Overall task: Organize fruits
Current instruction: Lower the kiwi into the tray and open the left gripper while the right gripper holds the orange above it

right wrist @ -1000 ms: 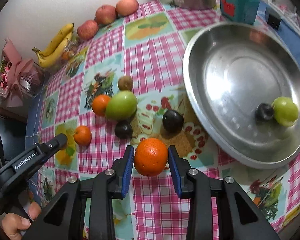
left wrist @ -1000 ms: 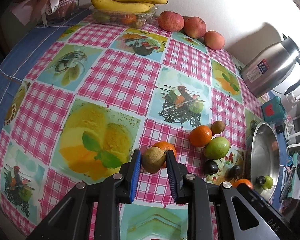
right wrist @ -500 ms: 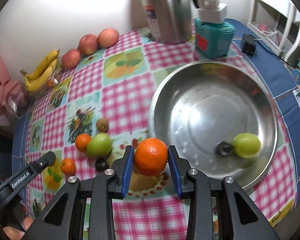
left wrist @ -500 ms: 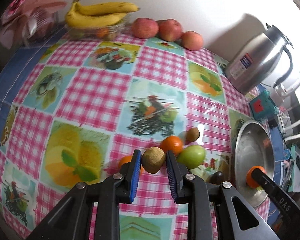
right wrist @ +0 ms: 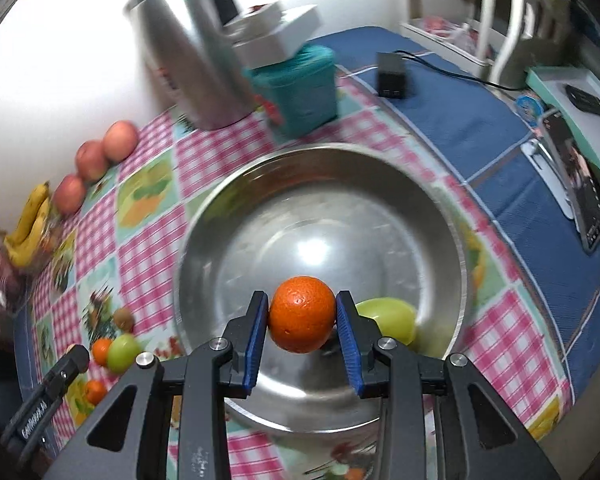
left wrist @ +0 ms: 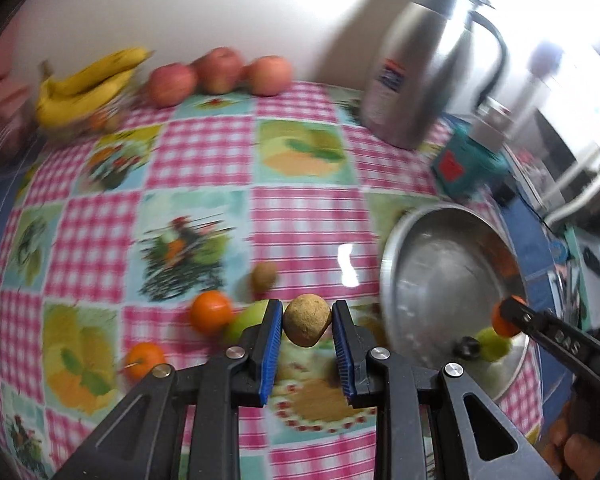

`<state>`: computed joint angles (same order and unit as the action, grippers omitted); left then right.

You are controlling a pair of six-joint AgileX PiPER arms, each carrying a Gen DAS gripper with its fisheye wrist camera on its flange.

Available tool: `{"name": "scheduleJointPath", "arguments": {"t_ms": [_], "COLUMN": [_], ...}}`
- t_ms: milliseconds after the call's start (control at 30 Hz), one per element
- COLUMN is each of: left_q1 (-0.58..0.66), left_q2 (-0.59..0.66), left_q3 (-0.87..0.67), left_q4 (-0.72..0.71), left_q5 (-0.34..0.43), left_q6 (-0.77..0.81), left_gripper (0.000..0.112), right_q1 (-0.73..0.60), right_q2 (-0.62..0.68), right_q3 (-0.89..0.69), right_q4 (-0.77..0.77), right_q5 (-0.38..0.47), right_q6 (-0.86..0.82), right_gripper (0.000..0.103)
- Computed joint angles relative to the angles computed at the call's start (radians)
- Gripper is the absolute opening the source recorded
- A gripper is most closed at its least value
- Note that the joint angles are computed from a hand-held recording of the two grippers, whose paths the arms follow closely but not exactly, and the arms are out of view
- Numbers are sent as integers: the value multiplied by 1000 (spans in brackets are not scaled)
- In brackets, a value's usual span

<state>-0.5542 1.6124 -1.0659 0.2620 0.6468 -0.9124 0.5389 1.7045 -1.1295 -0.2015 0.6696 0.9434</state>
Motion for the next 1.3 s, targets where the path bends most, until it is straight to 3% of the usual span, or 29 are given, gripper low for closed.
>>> {"name": "scheduleJointPath", "arguments": {"t_ms": [267, 600, 1300], "left_q1": [-116, -155, -170], "left_q2": [166, 316, 347], "left_q3": [-194, -325, -355], "left_q4": [43, 71, 68], "left_q5": [32, 51, 78], "left_q6": [38, 82, 97], "left_gripper": [27, 27, 29], "right_q1": [-63, -104, -111], "right_q2": [-7, 42, 75], "right_q3": [23, 2, -29], "right_q4": [-12, 30, 71], "right_q5": [-24, -34, -7], "right_q6": [0, -57, -120], "right_gripper": [36, 36, 36]}}
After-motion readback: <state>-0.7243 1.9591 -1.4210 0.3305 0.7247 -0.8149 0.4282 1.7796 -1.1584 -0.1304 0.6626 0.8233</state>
